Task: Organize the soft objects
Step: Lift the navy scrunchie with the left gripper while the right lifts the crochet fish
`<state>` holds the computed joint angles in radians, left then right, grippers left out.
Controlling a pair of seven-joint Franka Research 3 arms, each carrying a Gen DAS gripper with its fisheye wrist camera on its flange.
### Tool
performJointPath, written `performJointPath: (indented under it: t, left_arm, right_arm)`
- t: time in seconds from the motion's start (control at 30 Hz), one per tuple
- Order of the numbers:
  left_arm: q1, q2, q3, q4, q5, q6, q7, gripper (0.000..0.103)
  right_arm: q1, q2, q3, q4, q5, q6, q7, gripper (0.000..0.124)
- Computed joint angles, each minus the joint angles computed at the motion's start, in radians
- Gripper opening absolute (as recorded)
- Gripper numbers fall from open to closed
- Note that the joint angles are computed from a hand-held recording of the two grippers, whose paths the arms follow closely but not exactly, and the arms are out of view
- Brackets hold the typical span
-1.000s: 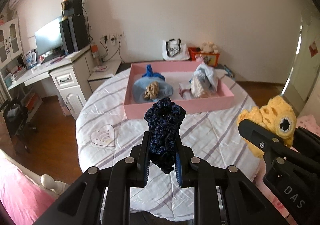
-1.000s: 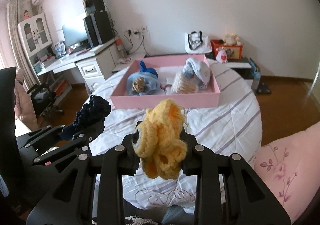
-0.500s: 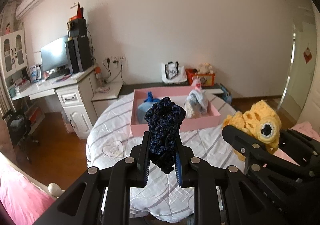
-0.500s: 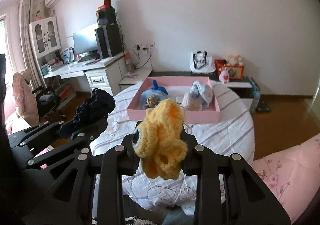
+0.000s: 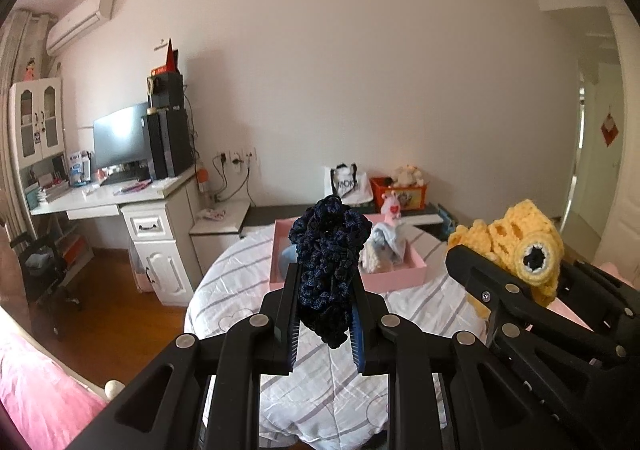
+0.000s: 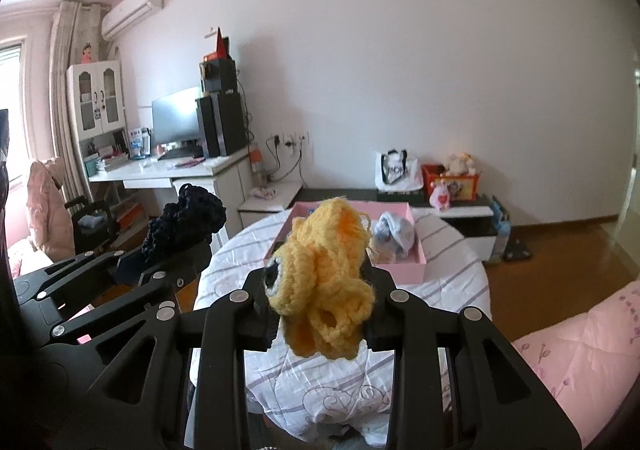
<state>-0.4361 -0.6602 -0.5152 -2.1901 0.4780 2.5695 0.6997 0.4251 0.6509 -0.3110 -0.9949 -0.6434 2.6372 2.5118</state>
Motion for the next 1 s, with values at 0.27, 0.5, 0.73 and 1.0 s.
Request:
performJointPath:
  t: [0.27,0.5,0.73,1.0]
  left_arm:
    - [-0.021,-0.096,-0.001,-0.089,0.001,0.030,-0.022,0.018]
    - [-0.034,-0.136,0.001,-0.131,-0.011,0.031,-0.026,0.018]
    - [-0.033,-0.153,-0.006,-0.143,-0.014,0.033,-0.029,0.018]
    - [-0.035,-0.162,-0.010,-0.148,-0.016,0.028,-0.031,0.018]
  right_arm:
    - [0.051,-0.059,-0.036,-0.078,-0.120,0.014,0.095,0.029]
    - [0.036,-0.065,-0.010,-0.087,-0.148,0.020,0.116,0.029]
    - [0.030,-0.061,-0.003,-0.079,-0.149,0.019,0.115,0.029]
    - [0.023,-0.051,-0.003,-0.065,-0.131,0.024,0.099,0.029]
